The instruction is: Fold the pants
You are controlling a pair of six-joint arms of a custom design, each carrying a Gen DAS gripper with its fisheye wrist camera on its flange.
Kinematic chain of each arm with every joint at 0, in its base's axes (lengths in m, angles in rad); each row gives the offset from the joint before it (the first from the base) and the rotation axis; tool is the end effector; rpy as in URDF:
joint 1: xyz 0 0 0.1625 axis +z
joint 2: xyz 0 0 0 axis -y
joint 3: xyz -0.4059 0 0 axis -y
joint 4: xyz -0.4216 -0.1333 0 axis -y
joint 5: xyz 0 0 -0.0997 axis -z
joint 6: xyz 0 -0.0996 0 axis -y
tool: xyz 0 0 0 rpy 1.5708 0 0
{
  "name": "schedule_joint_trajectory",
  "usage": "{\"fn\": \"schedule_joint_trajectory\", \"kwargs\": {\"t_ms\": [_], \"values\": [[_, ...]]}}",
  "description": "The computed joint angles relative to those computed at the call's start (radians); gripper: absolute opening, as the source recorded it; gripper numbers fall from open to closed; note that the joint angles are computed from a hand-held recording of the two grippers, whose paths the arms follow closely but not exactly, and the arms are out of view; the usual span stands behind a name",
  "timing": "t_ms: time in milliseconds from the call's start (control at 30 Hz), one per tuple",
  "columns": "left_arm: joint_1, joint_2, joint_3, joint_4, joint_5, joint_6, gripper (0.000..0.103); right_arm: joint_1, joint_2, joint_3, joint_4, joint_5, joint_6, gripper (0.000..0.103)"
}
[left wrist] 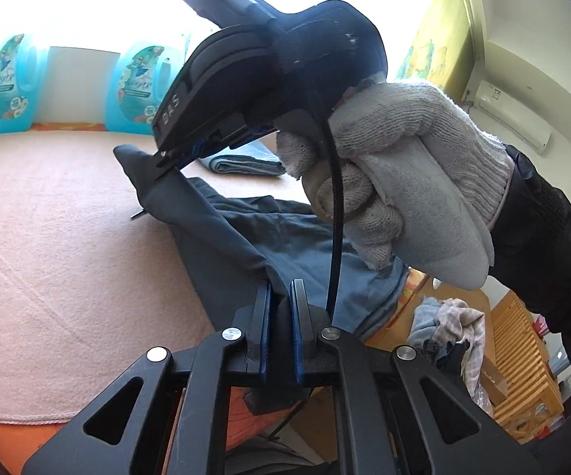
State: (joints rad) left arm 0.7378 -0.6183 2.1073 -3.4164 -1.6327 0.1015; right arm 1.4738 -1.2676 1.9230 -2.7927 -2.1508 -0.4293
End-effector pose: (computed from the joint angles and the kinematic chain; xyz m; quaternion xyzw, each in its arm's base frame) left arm -0.2795 -0.4259 -0.0808 -0.4480 -0.8758 0.1547 0.0918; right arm 0.0218 -0.5892 0.2761 0.0734 -0.9206 0.1872 0.3348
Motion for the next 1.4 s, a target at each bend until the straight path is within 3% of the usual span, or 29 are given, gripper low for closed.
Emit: {"fn": "schedule_joint_trajectory", "kwargs": {"t_ms": [267,400,500,567,633,667,800,933,1033,1133,1333,1400], "values": [[-0.058,0.064,-0.1,0.053,-0.113,0.022,0.006,-0.1,-0.262,0.128,-0.12,0.106,0.004,0.003],[-0.068,0.097,-0.145,0.106,-0.136,0.04,0.005,-0.177,-0.351,0.157,-0.123,0.174,0.013,0.003],[-0.067,0.085,-0.121,0.109,-0.111,0.068,0.005,-0.237,-0.377,0.17,-0.053,0.25,0.002,0.003],[-0.065,0.066,-0.098,0.126,-0.089,0.069,0.005,-0.274,-0.368,0.158,0.022,0.301,0.02,0.011],[-0.074,0.049,-0.074,0.127,-0.04,0.079,0.005,-0.309,-0.352,0.166,0.031,0.364,0.025,0.041],[-0.071,0.037,-0.063,0.135,-0.018,0.082,0.005,-0.324,-0.341,0.163,0.047,0.396,0.019,0.046],[-0.05,0.008,-0.037,0.162,0.03,0.063,0.01,-0.352,-0.276,0.148,0.088,0.438,0.03,0.048],[-0.045,0.011,-0.035,0.194,0.051,0.061,0.04,-0.355,-0.225,0.13,0.1,0.437,0.036,0.048],[-0.065,0.029,-0.034,0.197,0.06,0.093,0.042,-0.353,-0.209,0.12,0.1,0.419,0.04,0.048],[-0.09,0.059,-0.041,0.173,0.084,0.119,0.052,-0.357,-0.203,0.107,0.107,0.42,0.048,0.048],[-0.101,0.131,-0.099,0.181,0.115,0.13,0.051,-0.357,-0.171,0.063,0.116,0.419,0.071,0.048],[-0.084,0.135,-0.105,0.182,0.088,0.121,0.036,-0.349,-0.156,0.052,0.11,0.4,0.071,0.048]]}}
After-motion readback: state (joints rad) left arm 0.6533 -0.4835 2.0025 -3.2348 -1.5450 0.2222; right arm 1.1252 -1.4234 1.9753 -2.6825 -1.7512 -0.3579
